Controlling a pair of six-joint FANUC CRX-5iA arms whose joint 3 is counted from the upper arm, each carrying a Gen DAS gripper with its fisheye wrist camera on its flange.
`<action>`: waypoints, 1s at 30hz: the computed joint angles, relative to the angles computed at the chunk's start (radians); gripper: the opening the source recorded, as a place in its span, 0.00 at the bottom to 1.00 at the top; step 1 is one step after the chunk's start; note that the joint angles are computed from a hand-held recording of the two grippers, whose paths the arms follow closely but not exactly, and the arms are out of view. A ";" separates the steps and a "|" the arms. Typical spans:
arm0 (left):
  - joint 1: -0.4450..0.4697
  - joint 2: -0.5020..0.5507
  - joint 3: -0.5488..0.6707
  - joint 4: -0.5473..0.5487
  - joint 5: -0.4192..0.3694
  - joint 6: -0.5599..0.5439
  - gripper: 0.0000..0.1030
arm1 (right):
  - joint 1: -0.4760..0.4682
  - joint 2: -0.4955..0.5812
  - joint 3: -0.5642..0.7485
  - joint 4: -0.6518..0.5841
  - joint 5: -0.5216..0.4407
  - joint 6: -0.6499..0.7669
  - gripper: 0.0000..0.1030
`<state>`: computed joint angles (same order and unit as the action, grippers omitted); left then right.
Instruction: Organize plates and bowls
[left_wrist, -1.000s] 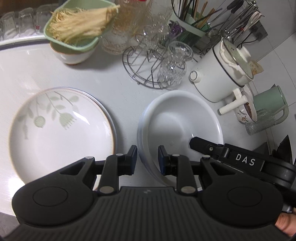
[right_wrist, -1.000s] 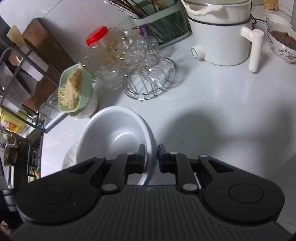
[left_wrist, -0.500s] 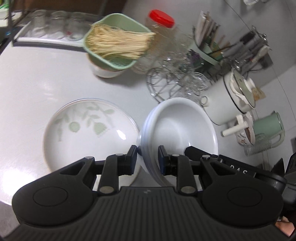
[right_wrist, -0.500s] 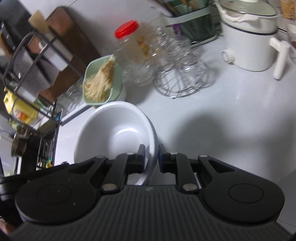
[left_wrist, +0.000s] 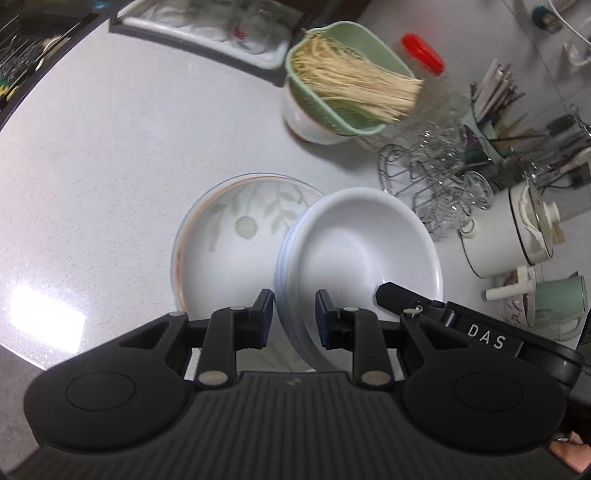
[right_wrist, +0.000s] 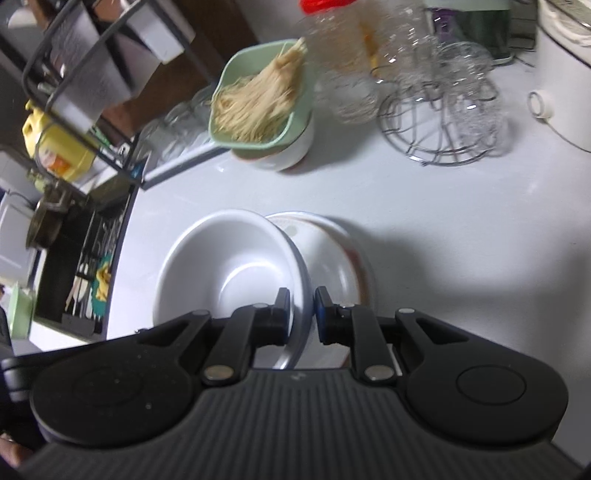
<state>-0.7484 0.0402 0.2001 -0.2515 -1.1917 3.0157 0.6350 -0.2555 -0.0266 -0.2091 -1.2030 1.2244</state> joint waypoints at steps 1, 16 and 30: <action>0.004 -0.006 -0.013 0.002 0.006 0.007 0.27 | 0.008 0.005 -0.003 0.003 0.006 0.004 0.17; 0.034 0.008 -0.073 0.017 0.030 -0.004 0.27 | -0.002 0.079 -0.021 -0.049 0.023 0.063 0.17; 0.020 -0.037 -0.049 -0.010 -0.014 -0.132 0.43 | 0.054 0.033 -0.043 0.051 0.054 -0.021 0.19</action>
<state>-0.7284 0.0036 0.1508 -0.2614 -1.2054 2.8838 0.6886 -0.2222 -0.0694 -0.1579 -1.1494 1.2032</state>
